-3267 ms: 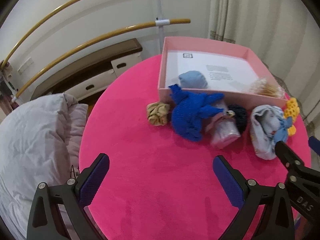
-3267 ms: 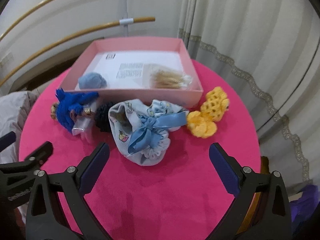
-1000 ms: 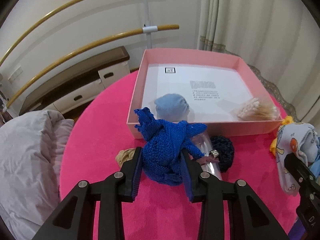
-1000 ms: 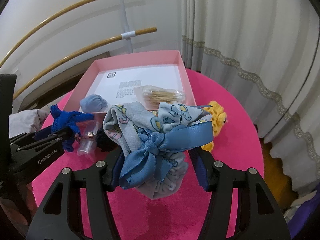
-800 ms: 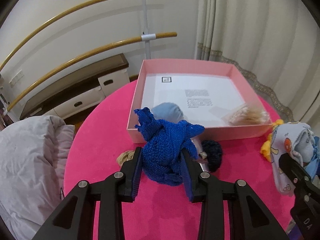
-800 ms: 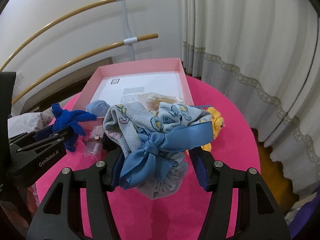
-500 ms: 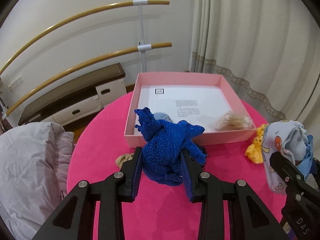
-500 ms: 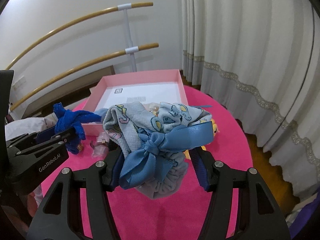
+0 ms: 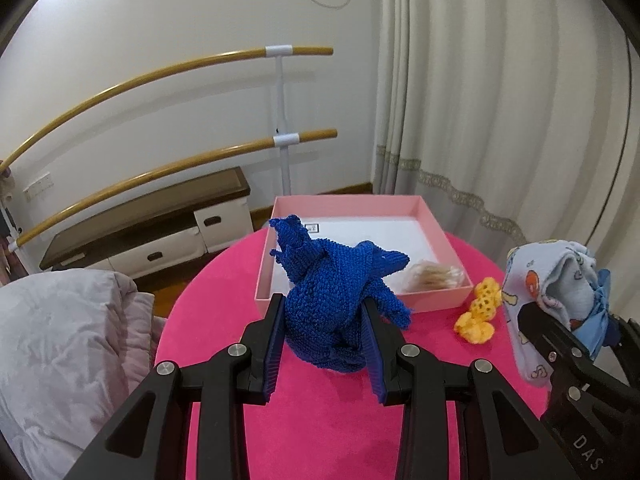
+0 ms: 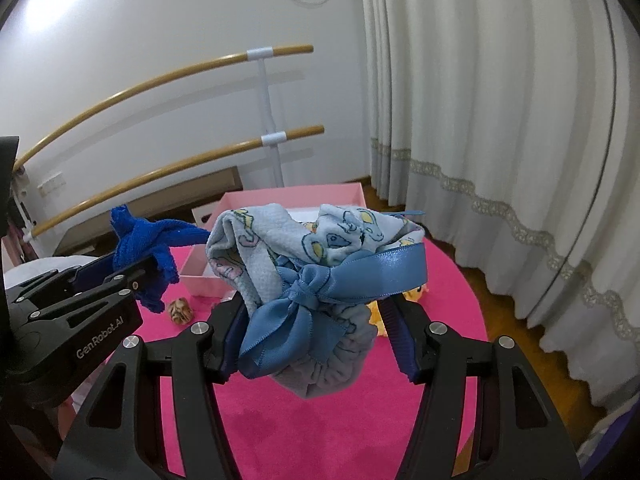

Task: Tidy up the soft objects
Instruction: 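Lift the blue knit toy and patterned pouch toward the pink box, then carry the blue knit toy with the left gripper while the right carries the pouch over the box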

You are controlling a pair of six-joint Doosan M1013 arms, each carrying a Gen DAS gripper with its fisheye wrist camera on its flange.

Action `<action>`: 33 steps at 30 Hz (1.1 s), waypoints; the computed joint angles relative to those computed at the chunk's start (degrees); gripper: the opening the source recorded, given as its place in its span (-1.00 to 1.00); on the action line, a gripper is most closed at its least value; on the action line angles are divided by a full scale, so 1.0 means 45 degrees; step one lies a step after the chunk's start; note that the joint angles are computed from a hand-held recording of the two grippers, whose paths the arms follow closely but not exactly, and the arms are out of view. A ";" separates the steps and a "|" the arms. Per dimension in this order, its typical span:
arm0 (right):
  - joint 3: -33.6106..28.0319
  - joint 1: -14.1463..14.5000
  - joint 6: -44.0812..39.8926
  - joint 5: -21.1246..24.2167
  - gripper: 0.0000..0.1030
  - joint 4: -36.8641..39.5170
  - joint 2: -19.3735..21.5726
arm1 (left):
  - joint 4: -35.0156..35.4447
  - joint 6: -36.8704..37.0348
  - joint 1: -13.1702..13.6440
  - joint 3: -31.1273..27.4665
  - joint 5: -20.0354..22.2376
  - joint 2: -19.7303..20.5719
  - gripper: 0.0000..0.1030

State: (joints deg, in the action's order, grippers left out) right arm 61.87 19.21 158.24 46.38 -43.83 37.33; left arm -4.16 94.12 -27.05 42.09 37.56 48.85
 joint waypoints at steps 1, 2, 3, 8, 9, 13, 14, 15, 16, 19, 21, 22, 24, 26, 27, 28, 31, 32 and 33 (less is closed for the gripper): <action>0.0062 0.0024 0.0088 -0.0064 0.10 -0.0160 -0.0052 | -0.0151 0.0092 0.0027 0.0298 -0.0186 -0.0182 -0.36; 0.0173 0.0079 0.0269 -0.0131 0.10 -0.0427 -0.0139 | -0.0278 0.0208 0.0050 0.0668 -0.0456 -0.0402 -0.36; 0.0226 0.0147 0.0420 -0.0139 0.11 -0.0636 -0.0175 | -0.0322 0.0293 0.0061 0.0995 -0.0706 -0.0593 -0.36; 0.0394 0.0335 0.0903 -0.0106 0.14 -0.1496 -0.0343 | -0.0526 0.0577 0.0081 0.2163 -0.1568 -0.1276 -0.35; 0.0418 0.0359 0.0953 -0.0128 0.15 -0.1595 -0.0367 | -0.0654 0.0719 0.0095 0.2394 -0.1712 -0.1415 -0.35; 0.0461 0.0436 0.1124 -0.0184 0.15 -0.1857 -0.0421 | -0.0672 0.0831 0.0087 0.2979 -0.2129 -0.1732 -0.34; 0.0465 0.0462 0.1156 -0.0184 0.15 -0.1898 -0.0426 | -0.0672 0.0843 0.0073 0.3059 -0.2199 -0.1778 -0.33; 0.0480 0.0472 0.1184 -0.0196 0.15 -0.1914 -0.0440 | -0.0742 0.0927 0.0073 0.3133 -0.2243 -0.1817 -0.33; 0.0502 0.0485 0.1224 -0.0219 0.15 -0.1936 -0.0453 | -0.0797 0.0986 0.0070 0.3168 -0.2221 -0.1849 -0.33; 0.0600 0.0486 0.1259 -0.0245 0.15 -0.2000 -0.0509 | -0.0672 0.0951 0.0071 0.3422 -0.2403 -0.1978 -0.33; 0.0760 0.0475 0.1425 -0.0235 0.15 -0.2169 -0.0595 | -0.0431 0.0771 0.0050 0.3524 -0.2517 -0.2017 -0.32; 0.0794 0.0481 0.1441 -0.0206 0.15 -0.2189 -0.0619 | -0.0391 0.0729 0.0039 0.3582 -0.2509 -0.2050 -0.32; 0.0770 0.0509 0.1463 -0.0100 0.15 -0.2222 -0.0613 | -0.0383 0.0702 0.0024 0.3662 -0.2509 -0.2092 -0.32; 0.0673 0.0566 0.1490 0.0067 0.15 -0.2311 -0.0571 | -0.0301 0.0648 0.0023 0.3661 -0.2522 -0.2100 -0.32; 0.0617 0.0600 0.1514 0.0145 0.15 -0.2361 -0.0546 | -0.0313 0.0655 0.0026 0.3690 -0.2546 -0.2115 -0.32; 0.0596 0.0616 0.1531 0.0184 0.15 -0.2389 -0.0538 | -0.0287 0.0624 -0.0001 0.3768 -0.2568 -0.2178 -0.32; 0.0496 0.0674 0.1568 0.0297 0.15 -0.2448 -0.0490 | -0.0313 0.0651 -0.0012 0.3851 -0.2601 -0.2252 -0.32; 0.0466 0.0687 0.1567 0.0341 0.15 -0.2473 -0.0474 | -0.0333 0.0684 0.0001 0.3853 -0.2620 -0.2241 -0.32; 0.0451 0.0706 0.1579 0.0381 0.15 -0.2501 -0.0466 | -0.0346 0.0703 0.0006 0.3843 -0.2627 -0.2226 -0.32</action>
State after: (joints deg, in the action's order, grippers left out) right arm 63.90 22.38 165.35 48.10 -55.09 35.23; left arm -5.72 97.29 -27.02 59.39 25.74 38.83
